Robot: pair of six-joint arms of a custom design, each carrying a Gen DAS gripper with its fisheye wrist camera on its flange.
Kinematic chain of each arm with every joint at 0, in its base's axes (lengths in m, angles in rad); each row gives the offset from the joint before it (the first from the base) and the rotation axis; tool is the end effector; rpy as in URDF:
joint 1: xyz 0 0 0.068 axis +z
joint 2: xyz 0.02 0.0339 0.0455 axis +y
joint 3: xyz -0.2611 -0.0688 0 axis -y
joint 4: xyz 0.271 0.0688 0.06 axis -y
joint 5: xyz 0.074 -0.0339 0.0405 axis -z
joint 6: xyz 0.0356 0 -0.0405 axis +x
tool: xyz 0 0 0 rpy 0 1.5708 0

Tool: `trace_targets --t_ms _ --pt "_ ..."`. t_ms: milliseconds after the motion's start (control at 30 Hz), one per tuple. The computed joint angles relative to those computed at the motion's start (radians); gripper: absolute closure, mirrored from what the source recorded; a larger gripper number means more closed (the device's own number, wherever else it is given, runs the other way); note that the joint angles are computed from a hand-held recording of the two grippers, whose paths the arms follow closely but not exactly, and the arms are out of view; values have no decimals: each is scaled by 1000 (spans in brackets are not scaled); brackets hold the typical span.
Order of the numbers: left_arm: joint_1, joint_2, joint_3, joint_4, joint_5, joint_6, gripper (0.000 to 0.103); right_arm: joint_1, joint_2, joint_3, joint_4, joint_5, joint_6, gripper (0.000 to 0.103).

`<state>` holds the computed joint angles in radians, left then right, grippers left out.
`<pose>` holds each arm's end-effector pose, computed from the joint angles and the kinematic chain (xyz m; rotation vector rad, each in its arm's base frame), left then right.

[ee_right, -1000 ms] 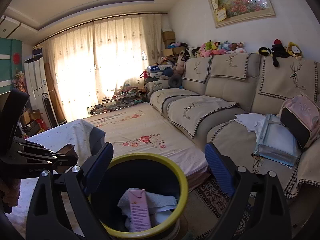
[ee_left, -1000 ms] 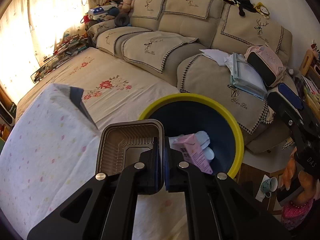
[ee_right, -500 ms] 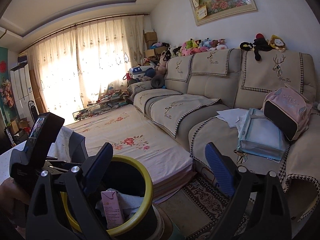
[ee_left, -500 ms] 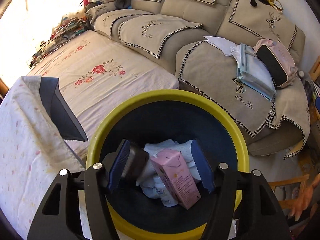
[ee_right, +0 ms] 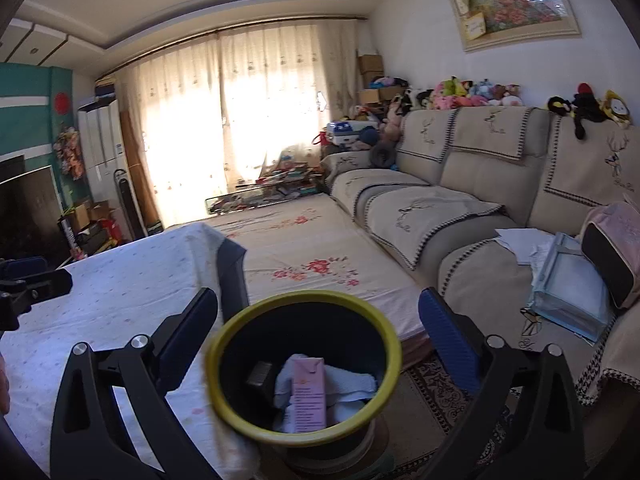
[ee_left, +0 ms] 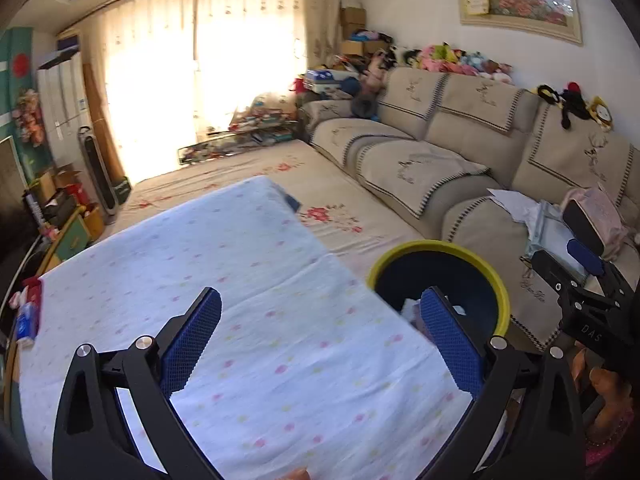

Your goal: Collect trash

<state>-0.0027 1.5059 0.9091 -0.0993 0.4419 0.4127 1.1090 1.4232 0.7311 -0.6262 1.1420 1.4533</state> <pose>0.3424 -0.0161 0.2033 0.6767 2.0958 -0.2732 0.1407 0.2100 0.1590 0.4984 1.9237 -0.1225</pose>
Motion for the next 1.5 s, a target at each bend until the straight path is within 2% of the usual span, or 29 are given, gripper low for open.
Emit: trace_targets --t_ms 67,167,300,500,633,700,867,1000,1233,1500 --pt "121 -78 -65 18 30 8 5 26 36 45 84 -9 -99 7" --pt "302 -131 -91 -6 73 31 5 55 97 120 190 -41 -241 7" --pt "523 -126 -72 -56 146 56 5 97 183 253 215 -47 -351 7" --pt "783 -103 -40 -107 280 80 5 160 250 421 124 -24 -395 7" --pt "896 -120 -46 -124 361 111 5 212 271 502 -23 18 -319 7" --pt "941 -159 -73 -142 397 140 5 238 277 530 -122 39 -242 7" --pt "989 -244 -118 -195 449 179 5 292 286 579 -315 57 -76 7" --pt "988 -313 -161 -204 457 189 5 316 281 579 -383 65 -4 7" --pt "968 -320 -167 -205 445 186 5 308 259 556 -399 63 34 7" --pt "985 -295 -146 -208 464 187 5 300 239 529 -324 56 -31 7"
